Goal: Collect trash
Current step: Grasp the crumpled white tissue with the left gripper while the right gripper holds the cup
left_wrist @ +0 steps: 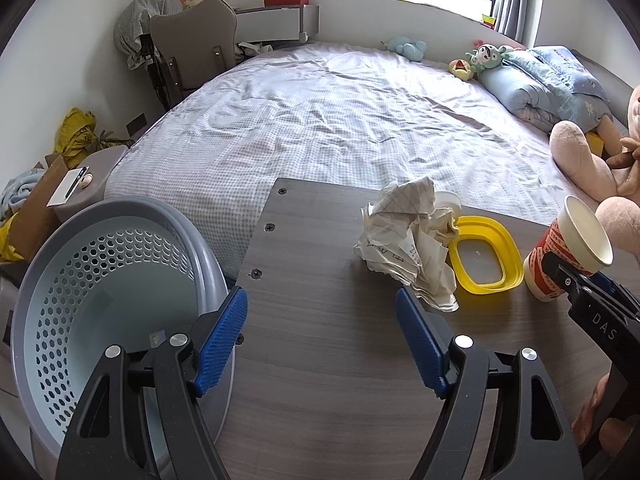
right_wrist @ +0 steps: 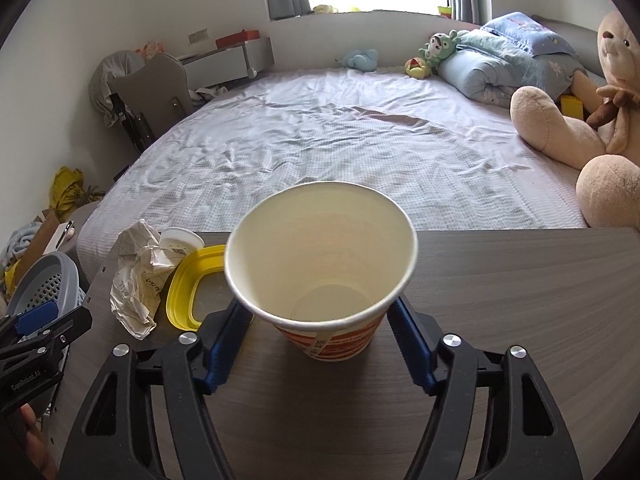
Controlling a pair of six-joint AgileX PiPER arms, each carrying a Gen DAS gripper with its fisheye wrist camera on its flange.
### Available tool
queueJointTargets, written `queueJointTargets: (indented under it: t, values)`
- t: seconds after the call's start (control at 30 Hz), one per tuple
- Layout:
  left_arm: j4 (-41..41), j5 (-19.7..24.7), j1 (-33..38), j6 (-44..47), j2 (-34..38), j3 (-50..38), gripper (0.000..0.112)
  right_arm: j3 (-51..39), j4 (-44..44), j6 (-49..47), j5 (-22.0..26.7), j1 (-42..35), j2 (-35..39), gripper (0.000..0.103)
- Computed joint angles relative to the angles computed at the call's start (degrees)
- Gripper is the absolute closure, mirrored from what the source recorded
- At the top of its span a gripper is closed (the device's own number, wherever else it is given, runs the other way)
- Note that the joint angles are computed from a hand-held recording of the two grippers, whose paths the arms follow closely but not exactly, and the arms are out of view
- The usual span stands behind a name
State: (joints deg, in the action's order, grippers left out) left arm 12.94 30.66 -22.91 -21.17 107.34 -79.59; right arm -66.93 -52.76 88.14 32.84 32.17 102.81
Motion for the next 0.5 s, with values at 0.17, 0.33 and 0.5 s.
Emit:
queueJointTargets:
  t: [0.17,0.33,0.5]
  values:
    - [-0.7,0.0,0.0,0.5,-0.2,0.1,0.039,1.0,-1.1,1.5,-0.3,0.3,-1.0,0.042]
    - [-2.1,0.6,-0.3,1.8,-0.3,-0.3,0.039,3.5,-1.8,3.3,-0.2,1.1,-3.6,0.042]
    - [-7.5,2.7,0.0,7.1,1.8,-3.4,0.039,7.1,-1.3,4.6,0.4,2.3,-7.6,0.043]
